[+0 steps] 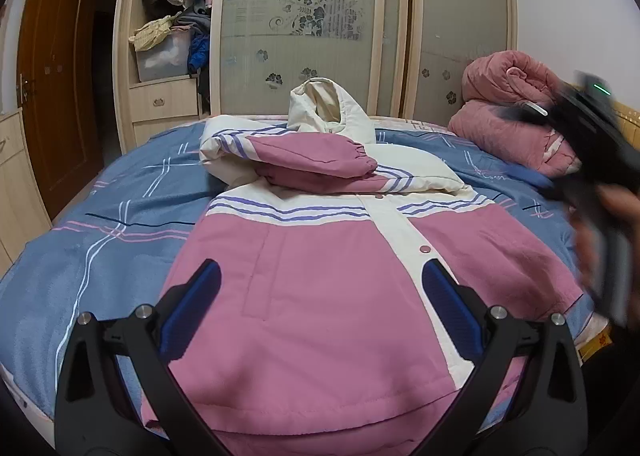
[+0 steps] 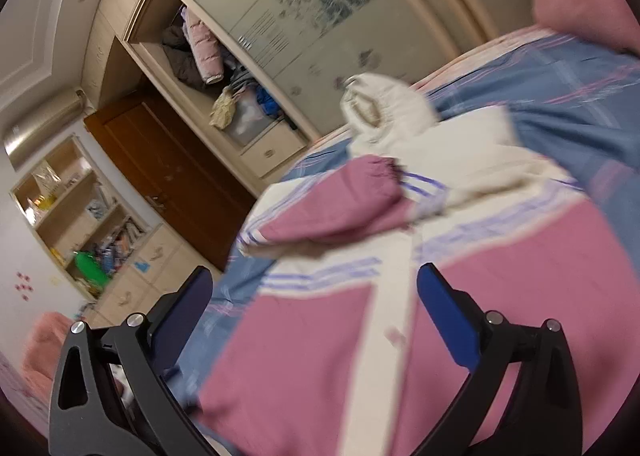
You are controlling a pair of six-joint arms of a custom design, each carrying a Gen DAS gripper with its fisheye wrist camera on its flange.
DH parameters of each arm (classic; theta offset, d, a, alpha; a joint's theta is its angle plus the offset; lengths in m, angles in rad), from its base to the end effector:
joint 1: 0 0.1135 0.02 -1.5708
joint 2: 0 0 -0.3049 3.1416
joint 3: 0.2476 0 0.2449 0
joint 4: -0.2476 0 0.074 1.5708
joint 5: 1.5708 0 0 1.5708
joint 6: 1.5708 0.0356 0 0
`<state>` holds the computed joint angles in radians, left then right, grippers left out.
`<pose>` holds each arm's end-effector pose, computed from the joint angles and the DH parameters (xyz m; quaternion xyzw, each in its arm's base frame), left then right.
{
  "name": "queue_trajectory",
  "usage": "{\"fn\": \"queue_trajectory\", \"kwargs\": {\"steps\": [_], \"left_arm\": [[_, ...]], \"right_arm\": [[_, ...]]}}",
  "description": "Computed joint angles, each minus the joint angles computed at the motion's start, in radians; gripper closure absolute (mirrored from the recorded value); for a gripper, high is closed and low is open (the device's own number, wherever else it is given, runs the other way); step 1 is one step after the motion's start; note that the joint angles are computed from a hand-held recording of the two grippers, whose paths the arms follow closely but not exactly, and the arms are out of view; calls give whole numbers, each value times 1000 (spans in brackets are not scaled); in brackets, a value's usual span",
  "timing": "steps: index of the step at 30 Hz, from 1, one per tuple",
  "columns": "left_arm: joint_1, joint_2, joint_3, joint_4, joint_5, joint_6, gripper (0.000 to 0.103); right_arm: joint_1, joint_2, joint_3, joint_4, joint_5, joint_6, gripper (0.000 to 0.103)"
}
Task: Fold large clothes
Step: 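Grasp the folded pink sleeve cuff with the right tool and lift it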
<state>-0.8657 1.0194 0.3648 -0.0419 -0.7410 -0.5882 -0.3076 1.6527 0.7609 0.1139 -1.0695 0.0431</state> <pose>0.1233 -0.1079 0.2119 -0.0350 0.8576 -0.0172 0.5129 0.3008 -0.0628 0.2064 -0.0553 0.8158 0.4222 0.3913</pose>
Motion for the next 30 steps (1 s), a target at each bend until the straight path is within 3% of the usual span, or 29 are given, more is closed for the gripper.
{"fn": "queue_trajectory", "kwargs": {"steps": [2,6,11,16,18,19,20,22,25,30], "left_arm": [[4,-3,-2,-3,8,0,2],[1,-26,-11,-9,9,4,2],[13,-70,-19,-40,22,12,2],[45,-119,-25,-62,54,23,2],[64,-135,-27,-61,73,30,2],[72,-135,-28,-59,80,34,2],[77,-135,-27,-59,85,35,2],[80,-140,-29,-59,92,35,2],[74,-135,-27,-58,87,30,2],[81,-97,-26,-20,111,26,2]], "right_arm": [[98,119,135,-11,20,134,20],[226,367,379,26,71,396,28],[300,535,602,-66,225,471,31],[333,663,758,-136,313,555,32],[340,700,801,-125,330,584,47],[345,712,821,-132,359,599,68],[351,725,852,-162,380,604,83],[366,720,880,-202,413,593,86],[415,620,898,-240,474,479,88],[532,382,958,-310,618,190,89]]}}
